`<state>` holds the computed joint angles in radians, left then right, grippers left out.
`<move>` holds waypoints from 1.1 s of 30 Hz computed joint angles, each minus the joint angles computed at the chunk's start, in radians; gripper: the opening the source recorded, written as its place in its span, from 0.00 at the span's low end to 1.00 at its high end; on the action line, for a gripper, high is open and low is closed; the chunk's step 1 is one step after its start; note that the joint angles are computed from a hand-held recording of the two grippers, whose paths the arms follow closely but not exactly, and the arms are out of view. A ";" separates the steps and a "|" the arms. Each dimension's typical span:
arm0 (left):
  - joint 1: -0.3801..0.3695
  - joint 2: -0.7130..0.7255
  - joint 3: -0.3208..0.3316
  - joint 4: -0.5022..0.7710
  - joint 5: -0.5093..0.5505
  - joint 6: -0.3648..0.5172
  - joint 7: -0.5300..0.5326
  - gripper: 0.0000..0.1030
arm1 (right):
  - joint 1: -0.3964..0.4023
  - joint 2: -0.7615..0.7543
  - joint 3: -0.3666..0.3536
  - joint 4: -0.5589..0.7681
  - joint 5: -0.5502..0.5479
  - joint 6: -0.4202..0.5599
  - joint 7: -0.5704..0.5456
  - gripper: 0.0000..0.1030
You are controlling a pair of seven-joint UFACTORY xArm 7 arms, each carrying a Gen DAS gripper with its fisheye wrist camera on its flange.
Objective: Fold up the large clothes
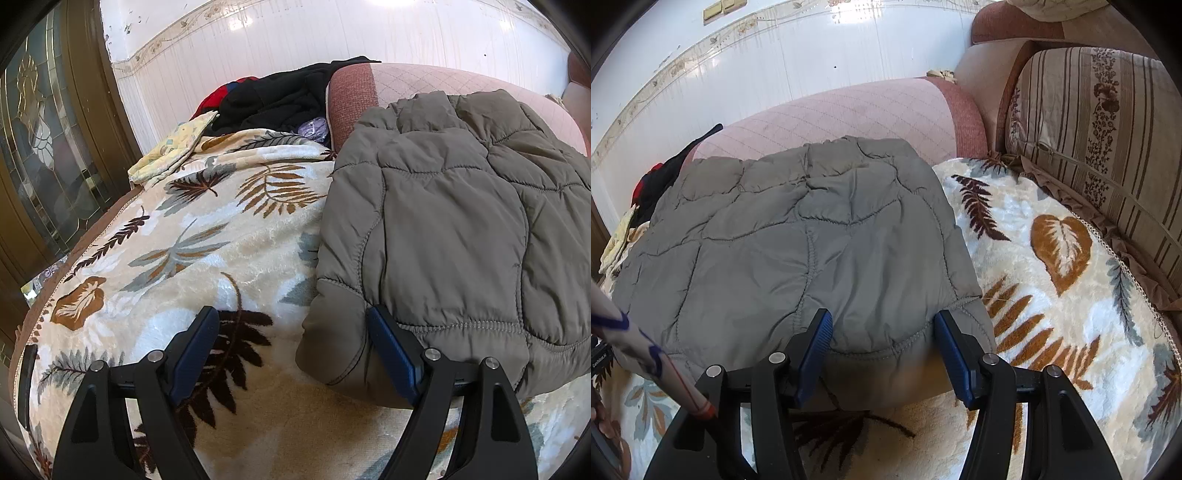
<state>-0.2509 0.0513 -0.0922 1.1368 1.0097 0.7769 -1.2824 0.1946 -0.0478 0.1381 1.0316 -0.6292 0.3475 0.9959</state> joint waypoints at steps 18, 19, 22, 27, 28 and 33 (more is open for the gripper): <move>-0.003 0.003 0.000 0.002 0.003 0.004 -0.003 0.80 | -0.005 -0.007 -0.002 -0.011 0.035 -0.013 -0.008 0.63; -0.003 0.003 0.000 0.002 0.004 0.004 -0.003 0.80 | -0.007 -0.009 -0.001 -0.013 0.029 -0.013 0.000 0.63; -0.002 0.002 0.001 0.001 0.001 0.001 -0.002 0.80 | -0.009 -0.013 0.000 -0.016 0.034 -0.014 0.003 0.64; -0.005 0.005 0.000 0.005 0.002 0.006 -0.003 0.80 | -0.011 -0.012 0.003 -0.014 0.030 -0.010 0.007 0.64; -0.005 0.005 0.001 0.006 -0.001 0.007 -0.001 0.80 | -0.011 -0.014 0.003 -0.016 0.031 -0.012 0.009 0.64; 0.000 -0.007 0.001 0.002 -0.033 0.006 0.014 0.80 | -0.019 -0.027 -0.001 -0.027 0.062 -0.013 0.009 0.65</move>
